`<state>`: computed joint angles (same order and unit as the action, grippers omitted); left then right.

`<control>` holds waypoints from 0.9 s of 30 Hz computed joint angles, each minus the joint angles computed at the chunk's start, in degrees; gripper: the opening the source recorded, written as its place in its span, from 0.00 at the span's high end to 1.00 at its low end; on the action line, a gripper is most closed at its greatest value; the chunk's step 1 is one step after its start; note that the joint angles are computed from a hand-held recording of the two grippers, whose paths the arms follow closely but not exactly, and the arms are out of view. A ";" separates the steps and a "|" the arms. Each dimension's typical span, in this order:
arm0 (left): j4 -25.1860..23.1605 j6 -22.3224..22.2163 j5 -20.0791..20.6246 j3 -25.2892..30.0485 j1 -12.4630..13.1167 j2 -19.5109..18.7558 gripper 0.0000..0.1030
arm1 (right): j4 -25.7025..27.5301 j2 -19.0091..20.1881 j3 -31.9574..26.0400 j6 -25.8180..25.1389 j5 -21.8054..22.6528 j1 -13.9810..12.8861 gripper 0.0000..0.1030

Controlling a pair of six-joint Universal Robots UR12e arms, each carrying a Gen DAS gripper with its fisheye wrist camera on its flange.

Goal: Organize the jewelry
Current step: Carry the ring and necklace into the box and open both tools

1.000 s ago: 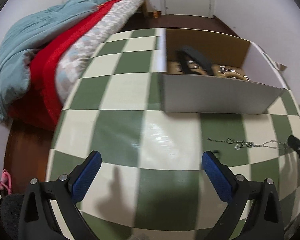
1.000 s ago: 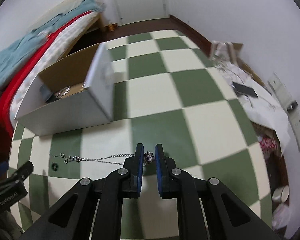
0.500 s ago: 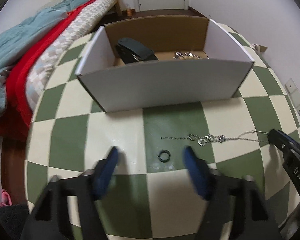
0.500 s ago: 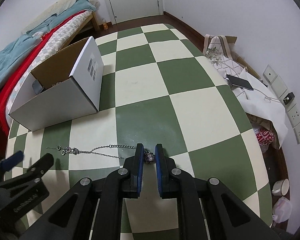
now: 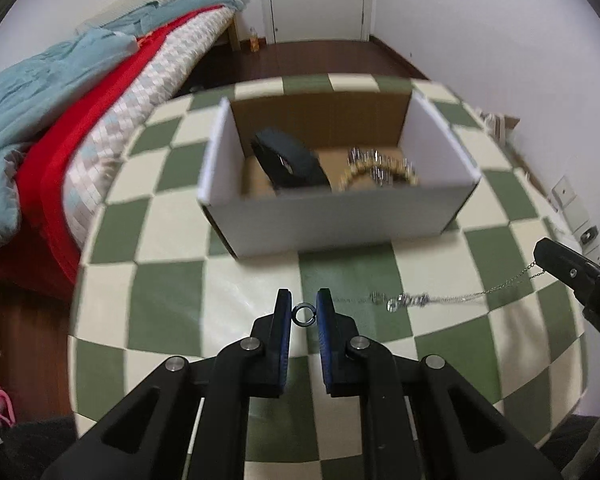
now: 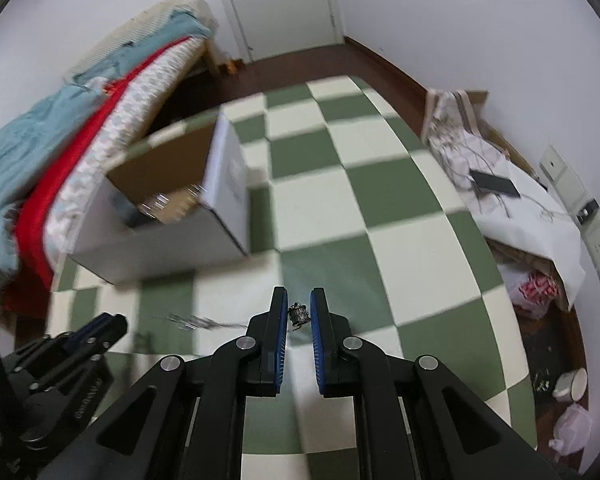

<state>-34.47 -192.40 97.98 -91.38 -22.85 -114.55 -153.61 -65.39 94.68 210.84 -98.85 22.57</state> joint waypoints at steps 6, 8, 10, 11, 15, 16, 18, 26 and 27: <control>0.55 0.40 -2.31 1.31 1.34 1.99 0.90 | -1.02 -1.03 -3.09 -3.52 2.81 0.03 0.88; 0.72 1.26 -2.57 2.12 1.63 2.26 0.90 | -1.05 -1.21 -4.30 -4.88 3.46 0.10 0.88; 0.75 2.44 -2.81 3.17 1.88 2.31 0.90 | -0.50 -1.36 -5.64 -6.08 4.01 0.13 0.88; 0.65 3.14 -2.97 3.78 2.01 2.29 0.90 | -0.33 -1.33 -6.58 -6.98 3.86 0.21 0.88; -0.96 5.22 -4.35 7.11 2.79 1.68 0.90 | 0.54 -1.05 -9.52 -9.58 3.07 0.36 0.88; -1.28 5.39 -4.75 7.85 3.05 1.43 0.90 | 0.64 -0.90 -10.33 -10.04 2.98 0.35 0.88; -2.43 5.50 -5.79 9.88 3.69 0.79 0.90 | 0.94 -0.59 -11.79 -10.68 3.11 0.29 0.88; -9.11 4.70 -9.72 16.34 5.88 -2.61 0.90 | 4.42 3.51 -19.73 -13.10 4.49 0.22 0.88; -10.82 4.63 -10.63 17.09 6.22 -3.25 0.90 | 5.47 4.33 -20.80 -13.09 4.91 0.12 0.88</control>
<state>-45.29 -187.77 87.35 -74.29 -16.62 -117.80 -148.14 -61.06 73.87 197.76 -93.94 22.69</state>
